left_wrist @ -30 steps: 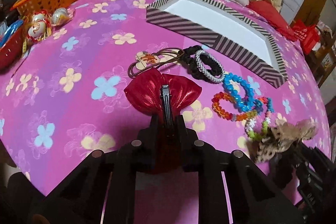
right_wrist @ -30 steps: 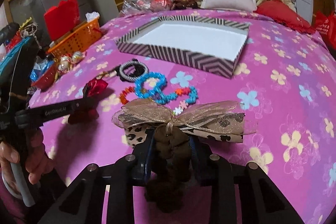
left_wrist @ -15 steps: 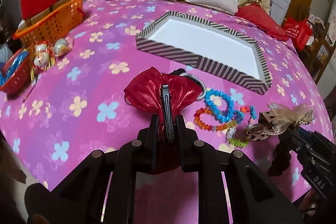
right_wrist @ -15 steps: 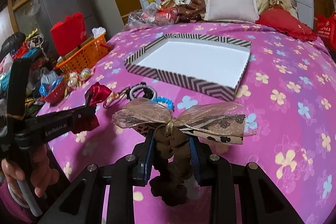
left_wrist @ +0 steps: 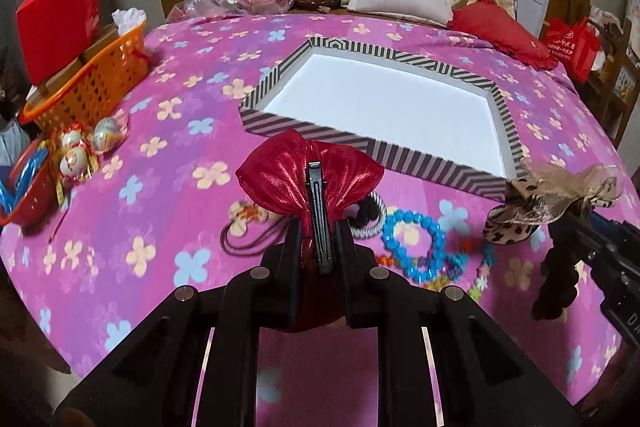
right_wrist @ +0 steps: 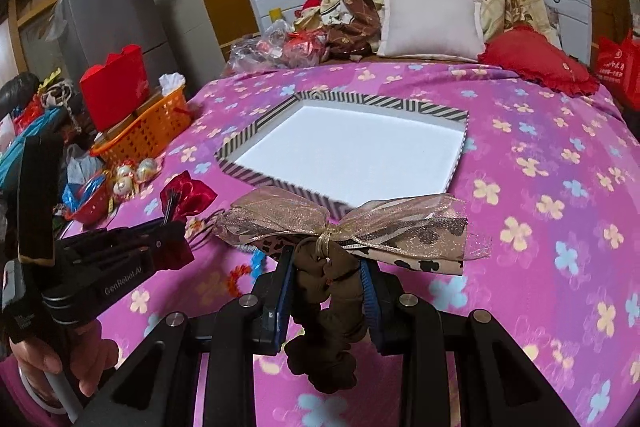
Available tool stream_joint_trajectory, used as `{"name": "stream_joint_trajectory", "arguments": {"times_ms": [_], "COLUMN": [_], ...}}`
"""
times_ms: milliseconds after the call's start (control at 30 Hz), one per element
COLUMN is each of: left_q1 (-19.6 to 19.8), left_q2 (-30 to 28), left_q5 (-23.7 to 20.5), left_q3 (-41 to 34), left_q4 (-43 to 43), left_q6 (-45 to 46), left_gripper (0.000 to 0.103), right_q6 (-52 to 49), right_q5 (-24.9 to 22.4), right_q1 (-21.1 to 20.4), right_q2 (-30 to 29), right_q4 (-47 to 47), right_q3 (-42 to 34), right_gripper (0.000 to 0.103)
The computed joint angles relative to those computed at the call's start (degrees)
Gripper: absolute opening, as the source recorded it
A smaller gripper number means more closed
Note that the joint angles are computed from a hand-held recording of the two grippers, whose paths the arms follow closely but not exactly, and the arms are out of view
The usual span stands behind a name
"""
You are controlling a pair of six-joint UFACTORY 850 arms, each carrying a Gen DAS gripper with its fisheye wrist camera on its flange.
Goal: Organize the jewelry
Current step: 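Carry the red bow with the left tool while the right tool carries the scrunchie over the tray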
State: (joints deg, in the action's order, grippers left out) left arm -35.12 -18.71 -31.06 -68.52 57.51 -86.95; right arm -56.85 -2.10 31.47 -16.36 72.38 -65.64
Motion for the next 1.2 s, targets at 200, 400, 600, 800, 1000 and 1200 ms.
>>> {"name": "stream_joint_trajectory", "arguments": {"times_ms": [200, 400, 600, 800, 1000, 1200], "left_q1": [0.9, 2.7, 4.8, 6.7, 8.7, 9.2], "left_q2": [-2.0, -5.0, -8.4, -12.9, -16.7, -20.4], "left_q5": [-0.8, -1.1, -0.5, -1.0, -1.2, -3.3], "left_q3": [-3.1, -7.5, -12.8, -19.0, -24.6, -29.8], "left_q4": [0.2, -4.1, -10.1, -15.8, -22.6, -24.1], "left_q6": [0.9, 6.8, 14.0, 20.7, 26.7, 29.8], "left_gripper": [0.015, 0.015, 0.015, 0.015, 0.015, 0.015], "right_q6": [12.5, 28.4, 33.3, 39.1, 39.2, 44.6], "right_q5": [-0.7, -2.2, -4.8, -6.7, -8.3, -10.8], "right_q1": [-1.1, -2.5, -4.3, -5.3, -6.4, -7.0], "right_q2": [-2.0, -4.9, -8.8, -13.0, -16.4, -20.2], "right_q4": [-12.6, -29.1, -33.2, -39.3, -38.2, -43.7], "right_q3": [-3.1, -7.3, -12.6, -17.9, -22.1, -26.5], "right_gripper": [0.030, 0.030, 0.030, 0.030, 0.030, 0.030]}}
